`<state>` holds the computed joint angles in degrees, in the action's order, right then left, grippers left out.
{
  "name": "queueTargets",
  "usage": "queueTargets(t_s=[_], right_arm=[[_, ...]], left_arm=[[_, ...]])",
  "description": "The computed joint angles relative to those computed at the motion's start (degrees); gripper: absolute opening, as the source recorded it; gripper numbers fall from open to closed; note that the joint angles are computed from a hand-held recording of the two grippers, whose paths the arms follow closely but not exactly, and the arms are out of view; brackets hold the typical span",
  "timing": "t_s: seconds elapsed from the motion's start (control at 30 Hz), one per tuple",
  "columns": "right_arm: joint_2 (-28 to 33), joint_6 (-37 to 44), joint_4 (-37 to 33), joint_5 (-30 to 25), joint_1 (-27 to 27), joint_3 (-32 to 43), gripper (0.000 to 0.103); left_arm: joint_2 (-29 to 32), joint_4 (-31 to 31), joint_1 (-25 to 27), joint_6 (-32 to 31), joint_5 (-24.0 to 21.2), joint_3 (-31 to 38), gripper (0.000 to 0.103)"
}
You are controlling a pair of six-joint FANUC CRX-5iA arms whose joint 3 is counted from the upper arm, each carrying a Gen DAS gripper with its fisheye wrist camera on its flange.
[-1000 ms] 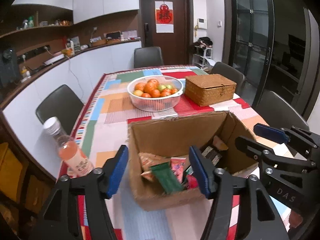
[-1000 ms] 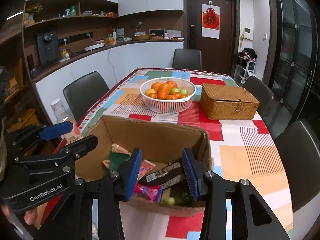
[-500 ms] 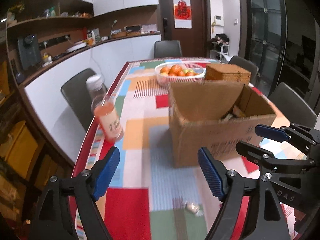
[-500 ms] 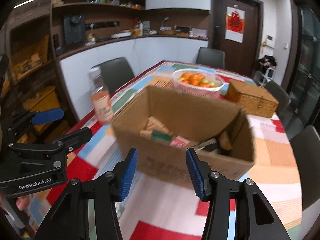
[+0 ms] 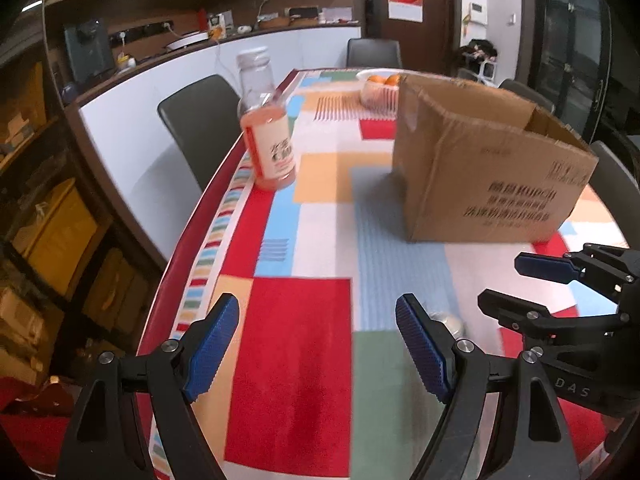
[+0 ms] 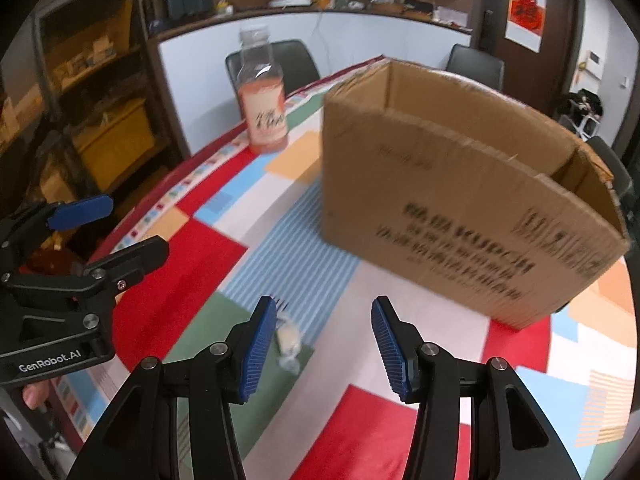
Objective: Organize snacks
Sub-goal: 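Move both tools to the small white packet beside the drink bottle, then grasp the small white packet with the right tool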
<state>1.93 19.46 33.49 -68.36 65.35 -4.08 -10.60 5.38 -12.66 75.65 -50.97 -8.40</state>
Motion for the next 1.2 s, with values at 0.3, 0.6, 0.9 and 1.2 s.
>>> queueTargets(t_s=[0.3,0.6,0.9,1.2], right_arm=[[3.1,4.6,-7.4,0.8,-1.5,2.3,0.051],[5.5,6.5,-10.0,0.8,-3.0,3.7,0.05],[6.7,7.8,-11.0,1.2,-3.7,4.5,0.035],[6.8,8.1,-10.4,1.7,-3.3,4.4,0.019]], left_arm=[[0.6,-0.8,0.9,-0.2,-2.1,-1.7,0.081],[2.3,-1.0,0.9,0.8,-4.0,-1.5,0.081],[3.7,-0.9,0.8,2.1,-4.8,-0.9,0.081],[3.5,-0.6,0.7,2.2,-5.0,-0.8,0.081]])
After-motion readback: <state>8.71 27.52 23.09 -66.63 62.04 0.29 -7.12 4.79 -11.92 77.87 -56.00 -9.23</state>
